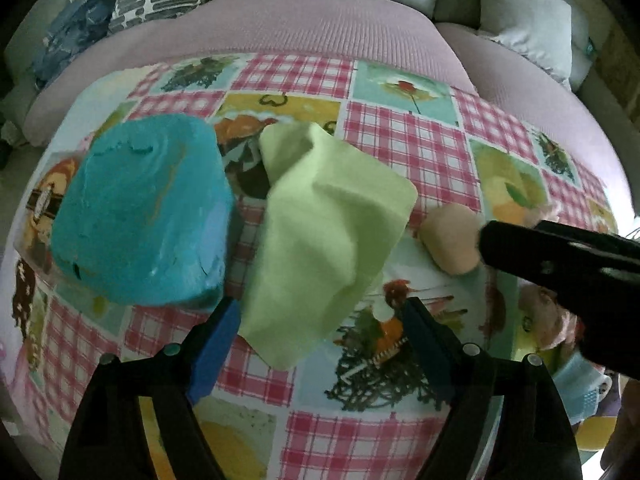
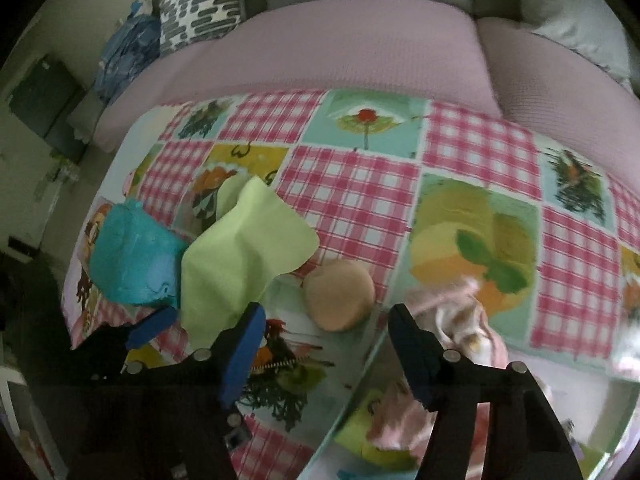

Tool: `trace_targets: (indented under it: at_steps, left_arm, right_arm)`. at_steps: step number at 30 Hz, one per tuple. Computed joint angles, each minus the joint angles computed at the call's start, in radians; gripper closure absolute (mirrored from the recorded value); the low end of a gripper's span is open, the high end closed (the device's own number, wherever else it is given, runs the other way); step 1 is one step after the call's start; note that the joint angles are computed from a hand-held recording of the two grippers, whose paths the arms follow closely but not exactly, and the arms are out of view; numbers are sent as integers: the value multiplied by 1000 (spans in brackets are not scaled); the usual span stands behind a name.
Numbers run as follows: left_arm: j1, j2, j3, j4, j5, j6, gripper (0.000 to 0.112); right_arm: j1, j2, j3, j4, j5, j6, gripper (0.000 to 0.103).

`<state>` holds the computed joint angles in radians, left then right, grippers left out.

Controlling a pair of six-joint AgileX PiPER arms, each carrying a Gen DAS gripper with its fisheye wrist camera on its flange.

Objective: Organize soft objects
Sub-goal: 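Move both tools back toward the green cloth and beige round puff, then grasp the green cloth with the left tool while the right tool grasps the beige puff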

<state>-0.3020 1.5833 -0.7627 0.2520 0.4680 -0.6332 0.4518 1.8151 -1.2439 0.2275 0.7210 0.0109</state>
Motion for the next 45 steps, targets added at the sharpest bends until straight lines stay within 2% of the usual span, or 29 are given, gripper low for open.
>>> trace_targets:
  at_steps: [2,11,17,21,29,39,45]
  left_arm:
    - [5,6,-7,-6,4,2,29]
    - [15,23,-18,12,3,-21,29]
    - [6,26,-20,29,11,-40,29]
    - [18,33,-25,2,5,-12,29]
    - [7,48,-38,37,12,-50,29]
    - [5,63,-51,29,12,-48,29]
    - [-19,75,-64,97,16,-111,29]
  right_arm:
    - [10,32,-29,-25,9,2,39]
    - [40,125,-111,-93,53,0,42]
    - [59,166,-150,-142,70,29,42]
    - [75,181,-163,-184,81,58,45]
    - [92,222,-204,-236,113,92,50]
    - [42,148,-131,-149,47,58,53]
    - [15,74,-116,-108,30,37,53]
